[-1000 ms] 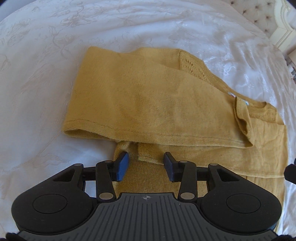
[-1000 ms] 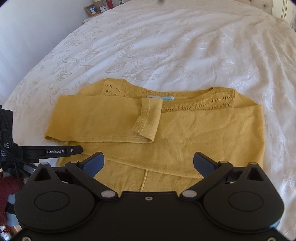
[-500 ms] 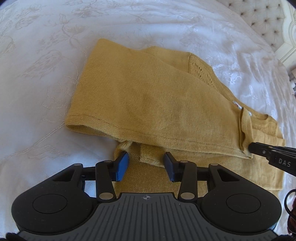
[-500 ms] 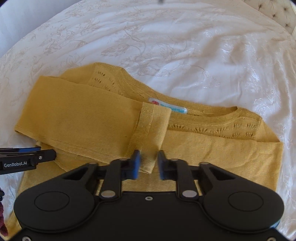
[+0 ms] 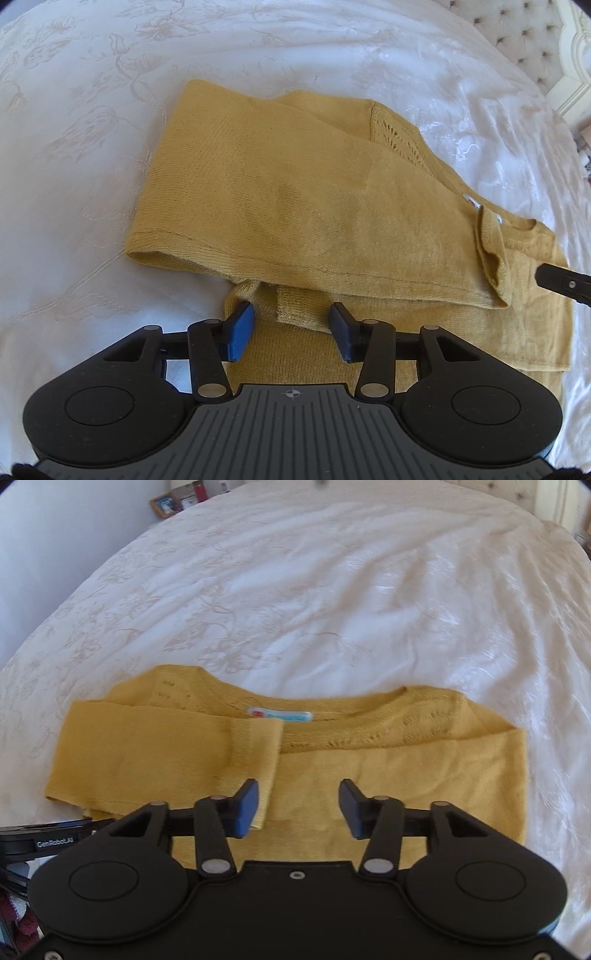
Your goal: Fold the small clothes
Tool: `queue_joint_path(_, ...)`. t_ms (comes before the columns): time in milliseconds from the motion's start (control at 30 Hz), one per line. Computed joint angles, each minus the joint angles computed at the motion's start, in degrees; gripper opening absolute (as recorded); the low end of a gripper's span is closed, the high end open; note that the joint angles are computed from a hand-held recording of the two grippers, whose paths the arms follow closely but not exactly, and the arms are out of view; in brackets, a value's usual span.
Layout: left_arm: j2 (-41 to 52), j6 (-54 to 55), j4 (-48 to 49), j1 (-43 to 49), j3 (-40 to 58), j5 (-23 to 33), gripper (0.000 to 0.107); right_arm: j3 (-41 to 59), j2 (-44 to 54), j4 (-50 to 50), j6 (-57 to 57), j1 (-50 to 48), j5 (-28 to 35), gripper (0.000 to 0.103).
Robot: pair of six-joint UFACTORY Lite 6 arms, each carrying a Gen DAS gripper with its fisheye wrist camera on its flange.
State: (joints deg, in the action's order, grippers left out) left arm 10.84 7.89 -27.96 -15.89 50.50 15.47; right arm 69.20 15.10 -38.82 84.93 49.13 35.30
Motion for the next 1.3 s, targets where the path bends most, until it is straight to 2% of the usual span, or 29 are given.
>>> queue_joint_path(133, 0.01, 2.89, -2.67, 0.59, -0.10, 0.33, 0.044, 11.46, 10.78, 2.58, -9.74, 1.94, 0.63, 0.061)
queue_joint_path(233, -0.05, 3.95, -3.34, 0.74, -0.22, 0.36, 0.044, 18.45, 17.79, 4.23, -16.41, 3.11, 6.21, 0.057)
queue_joint_path(300, -0.07, 4.48, -3.71, 0.81, -0.23, 0.43, 0.044, 17.64, 18.32, 1.97, -14.54, 3.36, 8.87, 0.054)
queue_joint_path(433, -0.26, 6.09, -5.08, 1.01, -0.47, 0.40, 0.044, 5.58, 8.83, 0.28, -1.18, 0.80, 10.30, 0.052)
queue_joint_path(567, -0.14, 7.16, -5.81, 1.25, -0.26, 0.76, 0.045, -6.96, -2.06, -0.55, 4.64, -2.29, 3.90, 0.053)
queue_joint_path(667, 0.01, 7.48, -5.87, 1.35, -0.07, 0.98, 0.045, -13.45, -7.23, -2.28, 6.72, -5.11, -6.34, 0.054)
queue_joint_path(867, 0.32, 3.95, -3.34, 0.82, 0.35, 0.80, 0.045, -14.26, -5.51, -2.77, 4.74, -9.25, -16.86, 0.055)
queue_joint_path(1067, -0.73, -9.52, 7.69, -1.07, -0.13, 0.63, 0.045, -11.41, -0.84, 10.08, -8.29, -12.46, -20.91, 0.055)
queue_joint_path(1100, -0.84, -10.63, 8.70, -1.29, -0.30, 0.44, 0.045, -11.40, -0.47, 11.79, -9.54, -12.85, -21.44, 0.053)
queue_joint_path(1167, -0.92, -12.29, 10.19, -1.49, -0.36, 0.34, 0.045, -11.27, 0.06, 15.00, -12.06, -13.52, -22.19, 0.034)
queue_joint_path(1200, -0.78, -13.21, 10.85, -1.51, -0.10, 0.49, 0.045, -11.17, 0.04, 15.94, -12.66, -13.64, -22.18, 0.012)
queue_joint_path(1300, -0.81, -15.78, 12.95, -1.77, 0.15, 0.92, 0.045, -10.97, -1.66, 15.18, -12.46, -13.09, -22.56, 0.012)
